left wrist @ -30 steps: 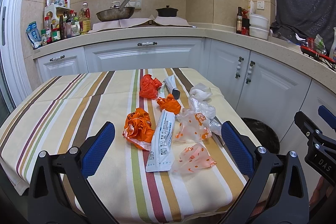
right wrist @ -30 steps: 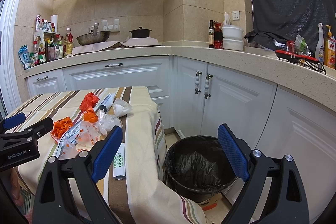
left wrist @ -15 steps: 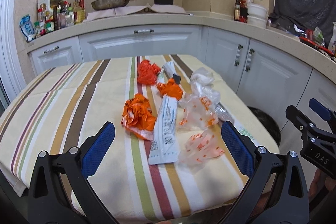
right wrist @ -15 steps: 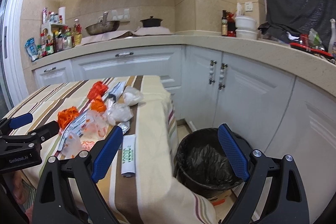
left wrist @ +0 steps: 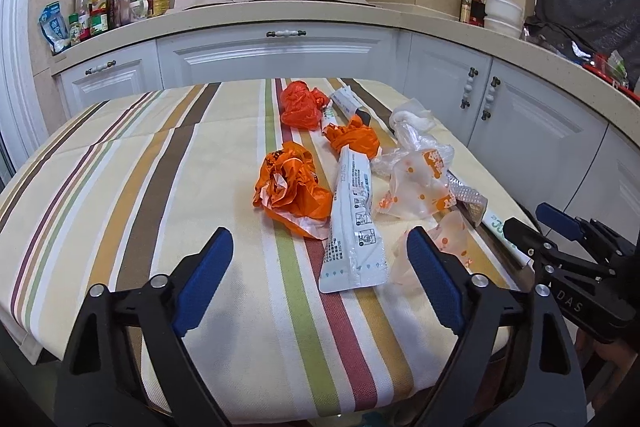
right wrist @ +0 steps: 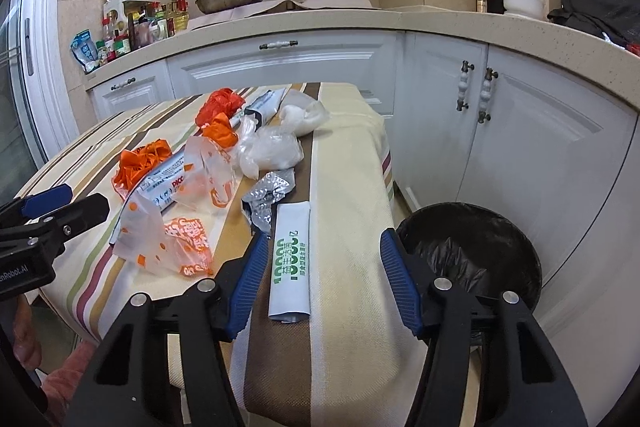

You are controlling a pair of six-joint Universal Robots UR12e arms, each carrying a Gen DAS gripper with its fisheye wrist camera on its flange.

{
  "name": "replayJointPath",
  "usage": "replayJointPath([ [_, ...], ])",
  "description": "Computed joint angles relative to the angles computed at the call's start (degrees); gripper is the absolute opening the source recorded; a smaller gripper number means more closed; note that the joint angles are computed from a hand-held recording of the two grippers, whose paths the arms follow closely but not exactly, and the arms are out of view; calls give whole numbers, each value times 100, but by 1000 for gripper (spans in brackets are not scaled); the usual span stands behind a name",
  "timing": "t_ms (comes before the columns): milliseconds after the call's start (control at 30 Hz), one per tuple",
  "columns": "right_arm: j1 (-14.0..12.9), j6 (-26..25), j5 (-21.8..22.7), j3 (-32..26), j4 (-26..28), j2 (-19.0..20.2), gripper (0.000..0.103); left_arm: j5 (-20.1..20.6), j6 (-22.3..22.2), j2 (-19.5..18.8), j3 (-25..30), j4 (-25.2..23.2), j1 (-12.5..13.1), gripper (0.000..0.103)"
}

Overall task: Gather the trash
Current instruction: 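Grasp the white printed tube with the left tool while the right tool grasps the green-lettered tube, then carry both tubes over the black trash bin and open both tools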

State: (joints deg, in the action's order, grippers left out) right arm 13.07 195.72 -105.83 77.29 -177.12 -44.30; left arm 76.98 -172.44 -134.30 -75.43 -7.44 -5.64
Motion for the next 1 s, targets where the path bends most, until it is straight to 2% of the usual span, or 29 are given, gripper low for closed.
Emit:
replayJointPath([
  [67, -13, 8, 60, 0, 48, 5, 55, 8, 15, -23, 62, -163, -4, 80],
  [300, -21, -98, 124, -110, 178, 76, 49, -15, -18, -153, 345, -476, -32, 80],
  [367, -27, -130, 146, -124, 175, 85, 44, -29, 12, -191, 389, -511, -43, 73],
  [433, -33, -144, 187, -126, 161, 87, 42, -132, -3, -226, 454, -671, -31, 61],
  [533, -38, -165, 208, -129, 127, 96, 38, -277, 52, -245, 491, -890, -9, 53],
  [667, -40, -185, 257, -126, 94, 98, 31, -346, 149, -249, 471, -913, -11, 50],
  [767, -49, -181, 302, -122, 76, 98, 26, -388, 43, -262, 490, -927, 4, 50],
  [900, -47, -188, 313, -125, 67, 102, 23, -377, -2, -254, 487, -954, 1, 50],
  [967, -46, -195, 318, -124, 58, 104, 22, -320, -12, -250, 476, -912, -11, 34],
  [1000, -45, -201, 320, -125, 55, 104, 21, -293, 15, -251, 468, -884, -13, 34],
])
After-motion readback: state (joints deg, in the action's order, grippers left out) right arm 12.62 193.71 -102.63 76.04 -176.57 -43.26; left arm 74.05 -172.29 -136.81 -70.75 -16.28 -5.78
